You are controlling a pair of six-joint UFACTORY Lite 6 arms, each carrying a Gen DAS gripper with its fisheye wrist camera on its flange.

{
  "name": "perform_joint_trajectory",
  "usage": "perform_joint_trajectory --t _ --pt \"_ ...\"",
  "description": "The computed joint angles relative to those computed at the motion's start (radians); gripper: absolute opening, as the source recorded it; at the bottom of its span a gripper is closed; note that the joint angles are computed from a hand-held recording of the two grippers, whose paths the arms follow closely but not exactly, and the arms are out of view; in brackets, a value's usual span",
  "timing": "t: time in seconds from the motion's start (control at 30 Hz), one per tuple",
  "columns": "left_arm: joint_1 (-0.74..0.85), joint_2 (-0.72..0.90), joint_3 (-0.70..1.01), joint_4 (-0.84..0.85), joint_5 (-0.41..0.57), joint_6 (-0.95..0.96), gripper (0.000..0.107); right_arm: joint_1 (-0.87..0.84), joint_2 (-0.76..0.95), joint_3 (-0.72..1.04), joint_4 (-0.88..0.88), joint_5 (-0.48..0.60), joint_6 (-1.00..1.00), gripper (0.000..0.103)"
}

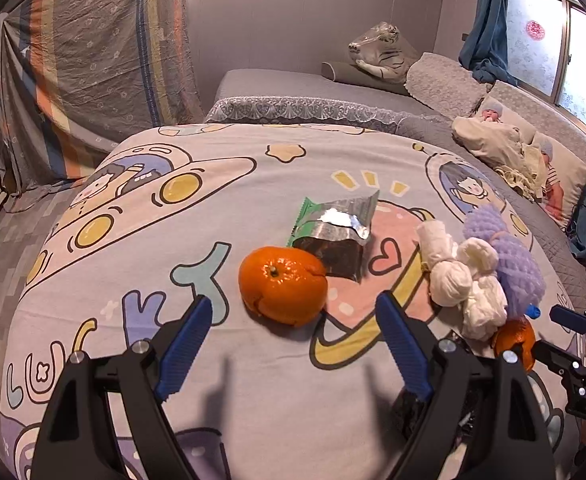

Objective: Collect trash
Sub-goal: 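Grasp a mandarin orange with the left tool while the right tool grasps another mandarin, then lift both mandarins off the bed with both tools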

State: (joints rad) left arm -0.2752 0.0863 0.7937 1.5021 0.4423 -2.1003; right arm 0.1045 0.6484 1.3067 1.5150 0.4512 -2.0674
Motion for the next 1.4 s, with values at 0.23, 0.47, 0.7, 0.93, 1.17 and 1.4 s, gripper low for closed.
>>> perform_joint_trajectory --t 0.23,0.47,0.7,0.93,1.17,1.4 --pt "0.062 0.074 0.065 0.001 -0.044 0.035 0.08 0.027 0.023 0.024 -0.037 -0.008 0.043 0.059" --pt "0.085 0.173 0.145 -0.004 -0.057 0.076 0.072 0.058 0.068 0.064 -0.079 -0.028 0.095 0.058" --pt "0.097 0.22 0.188 -0.033 -0.057 0.113 0.051 0.064 0.094 0.088 -0.102 -0.014 0.119 0.045" --pt "0.069 0.226 0.195 -0.054 -0.021 0.141 0.043 0.059 0.071 0.053 -0.06 -0.006 0.07 0.039" --pt "0.051 0.183 0.17 -0.08 -0.009 0.163 0.04 0.046 0.027 0.004 -0.027 0.004 0.021 0.036" --pt "0.016 0.106 0.127 -0.113 0.017 0.175 0.039 0.021 -0.013 -0.036 0.006 0.022 -0.017 0.036"
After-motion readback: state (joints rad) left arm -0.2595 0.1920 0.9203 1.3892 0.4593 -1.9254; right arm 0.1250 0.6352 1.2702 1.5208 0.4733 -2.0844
